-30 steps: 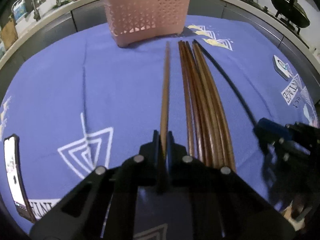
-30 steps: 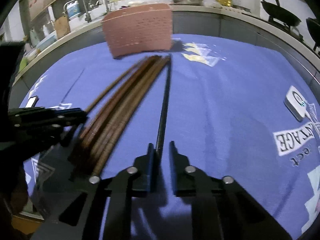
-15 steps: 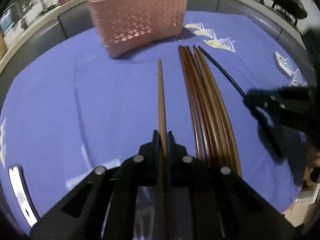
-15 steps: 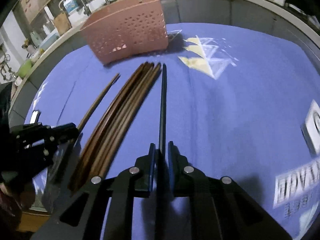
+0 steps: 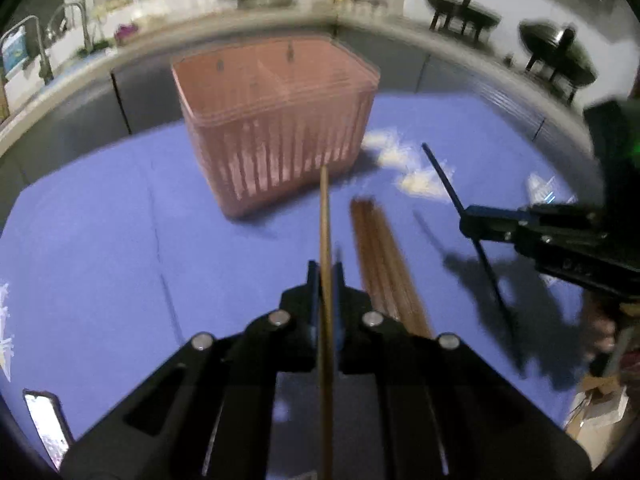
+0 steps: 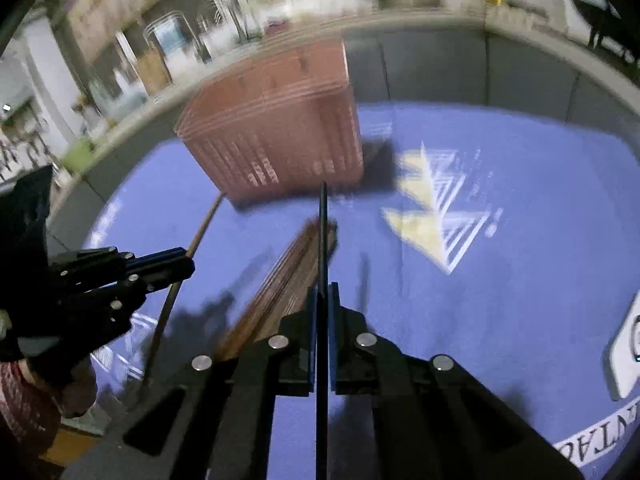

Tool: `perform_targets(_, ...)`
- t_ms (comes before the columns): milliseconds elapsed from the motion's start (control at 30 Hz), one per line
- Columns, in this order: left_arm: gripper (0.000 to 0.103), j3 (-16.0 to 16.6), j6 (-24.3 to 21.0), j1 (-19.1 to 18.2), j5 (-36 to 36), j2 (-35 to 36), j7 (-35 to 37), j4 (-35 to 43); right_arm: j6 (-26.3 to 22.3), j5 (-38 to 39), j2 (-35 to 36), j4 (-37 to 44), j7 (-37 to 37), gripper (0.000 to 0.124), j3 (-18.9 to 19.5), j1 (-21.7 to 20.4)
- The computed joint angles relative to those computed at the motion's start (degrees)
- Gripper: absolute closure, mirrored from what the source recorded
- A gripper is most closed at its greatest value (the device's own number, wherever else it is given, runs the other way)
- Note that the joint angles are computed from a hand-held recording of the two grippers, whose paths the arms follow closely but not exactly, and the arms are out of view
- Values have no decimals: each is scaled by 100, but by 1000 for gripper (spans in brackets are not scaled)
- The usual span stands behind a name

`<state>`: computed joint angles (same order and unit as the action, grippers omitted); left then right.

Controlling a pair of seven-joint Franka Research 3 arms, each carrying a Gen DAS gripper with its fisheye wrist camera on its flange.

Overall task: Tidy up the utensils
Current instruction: 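Lift the chopsticks and drop them into the pink caddy with both grippers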

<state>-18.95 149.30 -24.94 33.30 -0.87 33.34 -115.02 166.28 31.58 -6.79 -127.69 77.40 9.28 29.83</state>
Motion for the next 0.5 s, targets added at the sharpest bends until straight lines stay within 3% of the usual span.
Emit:
perform_targets(167,97,-58,325,140,375,-716,-347,-172,795,1498,-419,23,-1409,119,-359,645)
perform_targets(300,97,-168,478,403,686,-1076,-491,42,899,2337,-353,704,-2294,119,-602,937)
perform_targets(500,97,-371,-76,764,1637,-693,-597,1337,1117,1738,481,2193,-1962,119,-190,462)
